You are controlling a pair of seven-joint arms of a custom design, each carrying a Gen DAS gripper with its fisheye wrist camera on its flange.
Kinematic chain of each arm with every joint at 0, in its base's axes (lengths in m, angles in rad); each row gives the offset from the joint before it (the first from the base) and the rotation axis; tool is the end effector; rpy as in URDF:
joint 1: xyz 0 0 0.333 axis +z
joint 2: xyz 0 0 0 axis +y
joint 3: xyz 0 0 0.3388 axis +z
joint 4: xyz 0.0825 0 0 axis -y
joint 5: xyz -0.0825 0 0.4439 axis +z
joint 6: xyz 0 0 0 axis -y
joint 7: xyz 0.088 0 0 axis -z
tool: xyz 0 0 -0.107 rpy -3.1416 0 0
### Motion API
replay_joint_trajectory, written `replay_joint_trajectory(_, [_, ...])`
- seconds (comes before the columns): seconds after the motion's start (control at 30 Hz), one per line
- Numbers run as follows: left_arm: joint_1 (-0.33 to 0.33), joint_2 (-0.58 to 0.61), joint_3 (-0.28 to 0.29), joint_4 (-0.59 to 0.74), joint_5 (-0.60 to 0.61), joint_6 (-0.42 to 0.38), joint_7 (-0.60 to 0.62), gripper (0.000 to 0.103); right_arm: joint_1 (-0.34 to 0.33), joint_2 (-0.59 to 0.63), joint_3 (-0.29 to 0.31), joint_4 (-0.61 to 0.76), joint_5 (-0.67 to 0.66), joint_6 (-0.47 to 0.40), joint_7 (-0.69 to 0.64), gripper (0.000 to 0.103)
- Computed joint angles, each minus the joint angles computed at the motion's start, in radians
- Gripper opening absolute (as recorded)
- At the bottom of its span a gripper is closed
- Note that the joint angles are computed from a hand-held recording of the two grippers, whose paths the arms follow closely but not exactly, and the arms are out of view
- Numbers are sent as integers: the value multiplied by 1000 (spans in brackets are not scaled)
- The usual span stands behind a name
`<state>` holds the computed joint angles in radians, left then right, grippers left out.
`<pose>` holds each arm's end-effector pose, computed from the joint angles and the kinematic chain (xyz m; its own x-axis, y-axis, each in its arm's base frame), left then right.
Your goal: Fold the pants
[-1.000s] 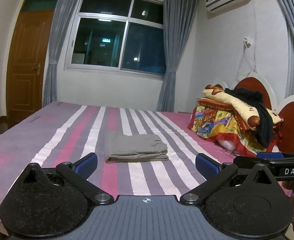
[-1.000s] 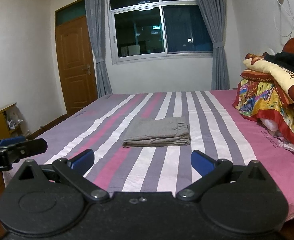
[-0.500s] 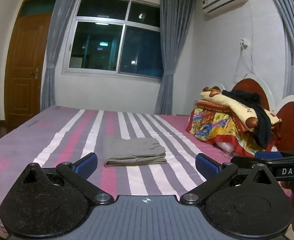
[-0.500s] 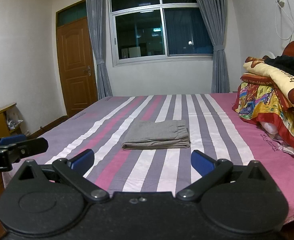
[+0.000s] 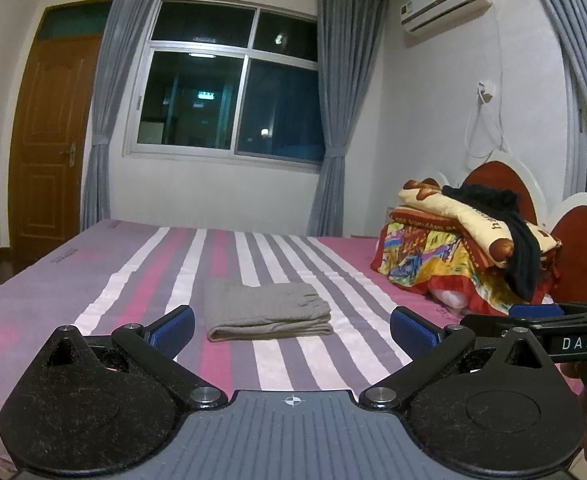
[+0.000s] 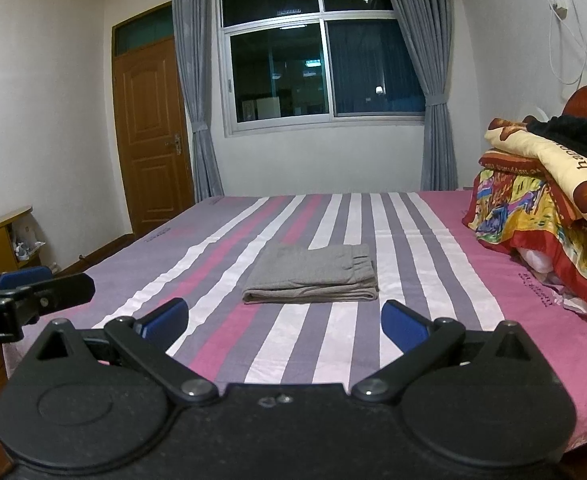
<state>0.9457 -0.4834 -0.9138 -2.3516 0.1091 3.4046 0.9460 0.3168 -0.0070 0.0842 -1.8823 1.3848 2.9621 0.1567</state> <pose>0.5391 -0.0668 0.5921 0.1689 -0.9761 0.1369 -0.1794 -0.1670 -0.9695 0.6220 0.1918 0.5936 0.5462 -0.8372 -0.0272 -0.2877 -0.1571 -0.9448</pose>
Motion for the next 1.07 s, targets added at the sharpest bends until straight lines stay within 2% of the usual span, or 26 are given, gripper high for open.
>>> replay_joint_trajectory(0.73, [1,-8,-4,-3,-4,3,-1,103,5,-2,3,-4,14,8,-11,103])
replay_joint_trajectory(1.0, [4,-10,-12,-8,-25,54,40,103,8,-1,5,-1,48,26,-40,103])
replay_joint_trajectory(1.07, [-20,4,5,-4,-34,48,61,103,11,-3,7,-4,63,34,-51,103])
